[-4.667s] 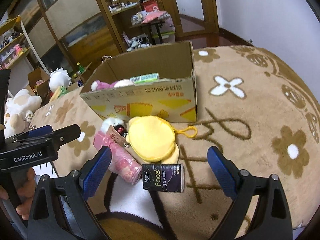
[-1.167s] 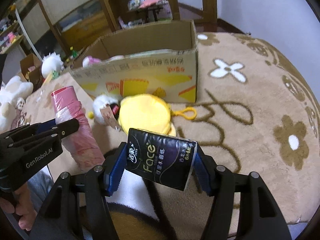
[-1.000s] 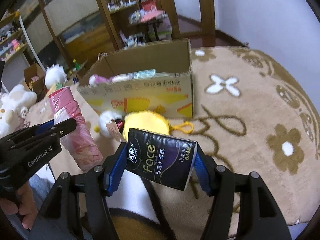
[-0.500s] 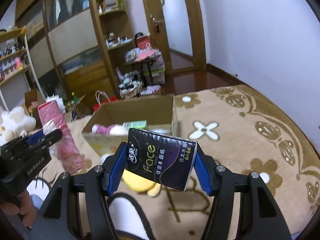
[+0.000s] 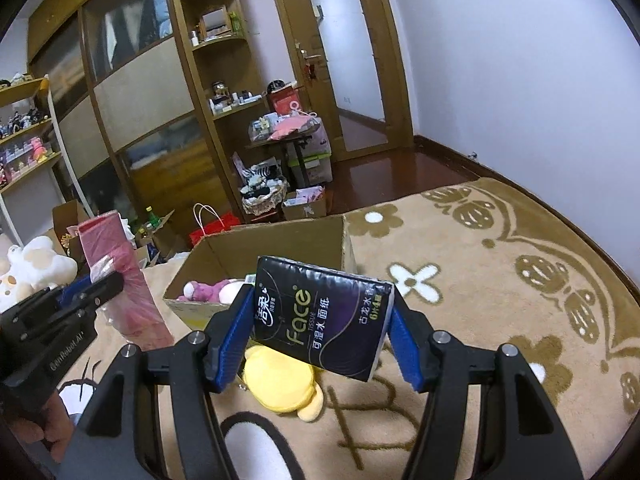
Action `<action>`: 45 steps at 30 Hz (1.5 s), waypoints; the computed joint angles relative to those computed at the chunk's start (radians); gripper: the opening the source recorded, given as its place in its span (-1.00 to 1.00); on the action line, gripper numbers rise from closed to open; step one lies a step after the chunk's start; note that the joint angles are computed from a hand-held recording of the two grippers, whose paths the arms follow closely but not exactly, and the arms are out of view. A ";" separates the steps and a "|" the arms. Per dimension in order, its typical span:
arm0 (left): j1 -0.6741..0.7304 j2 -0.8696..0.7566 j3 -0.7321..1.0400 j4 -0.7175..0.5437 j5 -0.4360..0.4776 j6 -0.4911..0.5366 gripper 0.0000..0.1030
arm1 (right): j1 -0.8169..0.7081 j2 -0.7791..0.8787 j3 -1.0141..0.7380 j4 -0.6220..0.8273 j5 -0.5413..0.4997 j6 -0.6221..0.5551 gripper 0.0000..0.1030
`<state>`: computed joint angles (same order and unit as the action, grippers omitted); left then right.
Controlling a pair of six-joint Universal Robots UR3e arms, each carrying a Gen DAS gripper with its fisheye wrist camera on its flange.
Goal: Organize soft objects
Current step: 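Lift the tissue pack with the right tool while the left tool carries the bottle over the box, then open the right tool to drop the tissue pack into the box while the left tool drops the bottle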
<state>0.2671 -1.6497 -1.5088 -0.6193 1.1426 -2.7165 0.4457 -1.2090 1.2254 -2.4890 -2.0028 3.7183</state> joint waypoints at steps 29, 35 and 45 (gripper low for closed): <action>-0.042 -0.335 0.397 0.186 0.013 -0.211 -0.64 | -0.025 0.333 -0.477 0.030 0.024 -0.240 0.29; -0.038 -0.360 0.403 0.192 -0.011 -0.212 -0.64 | -0.040 0.386 -0.536 0.038 0.052 -0.270 0.29; -0.051 -0.431 0.430 0.114 -0.039 -0.170 -0.63 | -0.068 0.452 -0.598 0.061 0.126 -0.268 0.29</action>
